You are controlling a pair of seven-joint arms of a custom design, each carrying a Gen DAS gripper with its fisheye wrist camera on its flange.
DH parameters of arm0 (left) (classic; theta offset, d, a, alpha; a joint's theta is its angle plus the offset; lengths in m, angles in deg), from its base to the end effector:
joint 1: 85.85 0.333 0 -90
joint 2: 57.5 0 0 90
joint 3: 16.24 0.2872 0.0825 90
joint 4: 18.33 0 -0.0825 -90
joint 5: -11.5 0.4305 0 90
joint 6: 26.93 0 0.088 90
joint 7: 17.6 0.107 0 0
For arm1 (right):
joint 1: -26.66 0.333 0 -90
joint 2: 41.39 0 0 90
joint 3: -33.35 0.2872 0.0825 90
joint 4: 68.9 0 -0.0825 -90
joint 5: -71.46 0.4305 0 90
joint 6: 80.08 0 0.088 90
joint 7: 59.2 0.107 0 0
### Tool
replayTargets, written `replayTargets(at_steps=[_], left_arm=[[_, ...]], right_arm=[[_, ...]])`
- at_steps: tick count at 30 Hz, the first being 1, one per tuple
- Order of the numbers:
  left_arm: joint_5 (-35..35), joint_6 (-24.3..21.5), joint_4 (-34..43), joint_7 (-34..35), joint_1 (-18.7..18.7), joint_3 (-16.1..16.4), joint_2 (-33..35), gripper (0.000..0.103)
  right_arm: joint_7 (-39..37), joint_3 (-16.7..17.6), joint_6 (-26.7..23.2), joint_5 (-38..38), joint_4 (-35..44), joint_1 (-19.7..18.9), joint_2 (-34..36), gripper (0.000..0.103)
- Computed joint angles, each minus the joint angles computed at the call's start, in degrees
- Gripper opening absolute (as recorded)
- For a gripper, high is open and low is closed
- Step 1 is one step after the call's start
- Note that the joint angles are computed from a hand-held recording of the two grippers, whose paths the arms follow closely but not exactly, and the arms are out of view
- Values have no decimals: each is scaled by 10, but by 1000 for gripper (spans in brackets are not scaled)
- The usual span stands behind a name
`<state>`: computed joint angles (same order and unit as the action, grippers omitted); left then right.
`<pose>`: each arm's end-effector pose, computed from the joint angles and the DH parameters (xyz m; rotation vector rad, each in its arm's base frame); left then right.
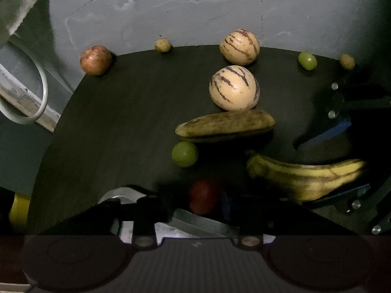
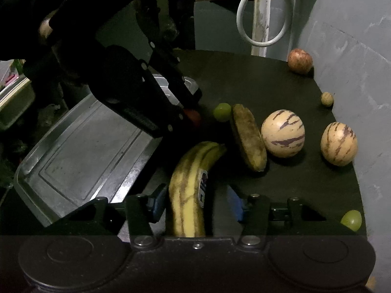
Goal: Organize fruits
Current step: 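Grasp the yellow banana with the right tool while the left tool grasps the red fruit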
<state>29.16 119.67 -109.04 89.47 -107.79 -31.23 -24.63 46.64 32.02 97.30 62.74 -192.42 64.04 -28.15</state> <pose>0.6147 -0.4340 0.3081 -0.6605 2.7133 -0.4195 0.5073 0.3852 0.3120 -2.1263 1.2545 -0.3770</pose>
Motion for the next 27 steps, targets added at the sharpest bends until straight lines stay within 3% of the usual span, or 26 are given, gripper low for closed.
replayTargets(at_steps=[6,9,17,23,25,27], left_arm=[[5,7,-13,-12,-4,2,-8,30],[12,8,-19,-34,-10,7,-13,29],[0,11,-27,-122,-12,8,-23,29],[-43,42,-73,-170,12,-11,-55,29],[-44,56,-94,-175,14,-13,-70,29],[-56,73,-118,-173,22,-21,-86,29]], right_arm=[[-3,-3,9,7,0,5,5,46],[-6,1,13,14,-2,4,4,36],[55,-27,-1,0,-9,31,-9,34],[263,-130,-3,-169,-32,119,-39,34],[382,-177,-20,-275,-34,163,-53,34],[468,-190,-44,-344,-34,178,-66,34]])
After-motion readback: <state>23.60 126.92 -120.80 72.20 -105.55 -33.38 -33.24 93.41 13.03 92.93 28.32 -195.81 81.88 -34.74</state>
